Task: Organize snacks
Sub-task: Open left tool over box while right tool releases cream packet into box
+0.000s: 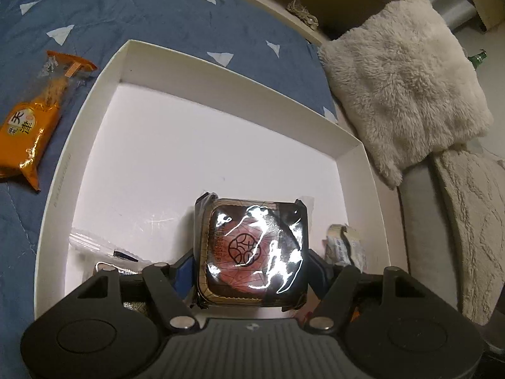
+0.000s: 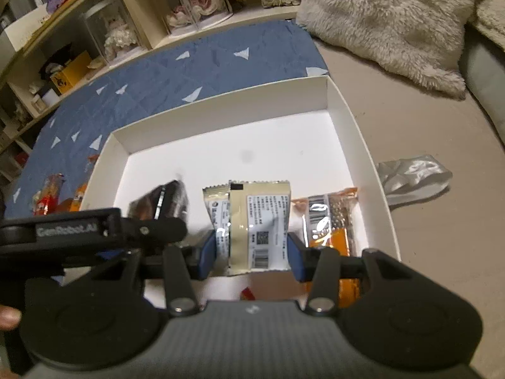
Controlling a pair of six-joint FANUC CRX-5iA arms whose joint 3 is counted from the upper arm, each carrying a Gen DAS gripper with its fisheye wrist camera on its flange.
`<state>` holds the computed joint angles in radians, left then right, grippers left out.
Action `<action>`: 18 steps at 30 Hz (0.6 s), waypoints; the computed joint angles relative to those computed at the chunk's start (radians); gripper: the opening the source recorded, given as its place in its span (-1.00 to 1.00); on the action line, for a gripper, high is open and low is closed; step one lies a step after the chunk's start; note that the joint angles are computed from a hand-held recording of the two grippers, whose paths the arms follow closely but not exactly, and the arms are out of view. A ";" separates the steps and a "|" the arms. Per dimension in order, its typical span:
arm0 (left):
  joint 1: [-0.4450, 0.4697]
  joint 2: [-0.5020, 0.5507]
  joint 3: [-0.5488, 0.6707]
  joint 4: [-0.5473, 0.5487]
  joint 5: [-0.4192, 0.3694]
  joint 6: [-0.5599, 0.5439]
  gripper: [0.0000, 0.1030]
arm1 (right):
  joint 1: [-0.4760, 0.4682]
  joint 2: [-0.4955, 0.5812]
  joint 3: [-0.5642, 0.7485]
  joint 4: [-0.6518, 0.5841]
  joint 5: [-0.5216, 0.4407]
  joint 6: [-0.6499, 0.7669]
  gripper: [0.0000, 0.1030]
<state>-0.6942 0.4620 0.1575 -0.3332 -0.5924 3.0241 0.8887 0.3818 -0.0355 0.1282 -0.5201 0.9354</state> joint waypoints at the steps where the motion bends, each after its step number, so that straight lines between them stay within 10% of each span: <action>1: 0.003 0.001 0.000 0.012 0.001 -0.017 0.37 | 0.001 0.007 0.007 0.004 -0.006 -0.001 0.03; 18: 0.003 -0.011 0.015 0.064 -0.050 -0.128 0.48 | 0.025 -0.002 -0.014 0.124 -0.071 -0.077 0.18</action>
<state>-0.6911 0.4507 0.1724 -0.2693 -0.6423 2.8957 0.9137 0.3795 -0.0492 0.2521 -0.5910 0.8580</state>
